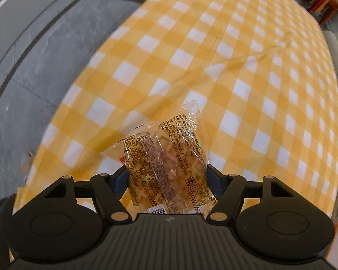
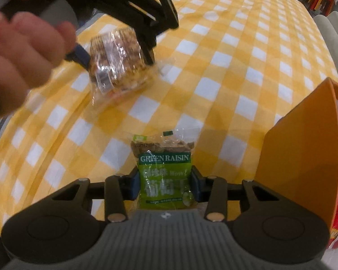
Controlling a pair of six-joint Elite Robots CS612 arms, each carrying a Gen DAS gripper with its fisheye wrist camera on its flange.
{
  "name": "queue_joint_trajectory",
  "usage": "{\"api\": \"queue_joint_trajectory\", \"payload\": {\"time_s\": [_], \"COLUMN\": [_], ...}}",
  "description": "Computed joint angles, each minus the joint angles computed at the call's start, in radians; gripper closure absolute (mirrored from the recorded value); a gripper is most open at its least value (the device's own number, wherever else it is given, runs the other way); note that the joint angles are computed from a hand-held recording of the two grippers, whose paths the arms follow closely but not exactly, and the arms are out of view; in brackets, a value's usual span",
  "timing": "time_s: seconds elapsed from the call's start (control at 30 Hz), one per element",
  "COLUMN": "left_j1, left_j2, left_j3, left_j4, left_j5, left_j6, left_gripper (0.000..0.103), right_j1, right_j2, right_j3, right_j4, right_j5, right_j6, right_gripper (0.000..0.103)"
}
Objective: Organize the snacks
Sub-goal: 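Grasp the green raisin packet with the right gripper while the left grasps the clear bread-stick packet, then carry both packets over the box with both grippers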
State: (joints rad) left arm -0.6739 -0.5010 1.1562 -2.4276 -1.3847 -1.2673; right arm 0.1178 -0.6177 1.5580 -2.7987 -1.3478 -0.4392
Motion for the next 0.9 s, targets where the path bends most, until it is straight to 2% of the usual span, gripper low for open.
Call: {"api": "queue_joint_trajectory", "payload": {"time_s": [0.17, 0.33, 0.6, 0.8, 0.9], "left_j1": [-0.015, -0.045, -0.11, -0.165, -0.196], "left_j2": [-0.051, -0.117, -0.207, -0.254, -0.27], "left_j3": [0.076, 0.211, 0.364, 0.424, 0.435], "left_j4": [-0.071, -0.26, -0.453, -0.535, -0.532], "left_j5": [0.057, 0.123, 0.259, 0.347, 0.405], "left_j6": [0.032, 0.041, 0.039, 0.074, 0.071], "left_gripper": [0.022, 0.022, 0.023, 0.023, 0.023], "right_j1": [-0.003, -0.022, -0.053, -0.091, -0.115], "right_j2": [-0.022, -0.053, -0.123, -0.182, -0.204], "right_j3": [0.042, 0.088, 0.184, 0.272, 0.309], "right_j4": [-0.051, -0.095, -0.188, -0.312, -0.39], "right_j5": [0.002, 0.053, 0.126, 0.194, 0.221], "right_j6": [0.006, 0.038, 0.05, 0.098, 0.137], "right_gripper": [0.062, 0.062, 0.063, 0.063, 0.063]}}
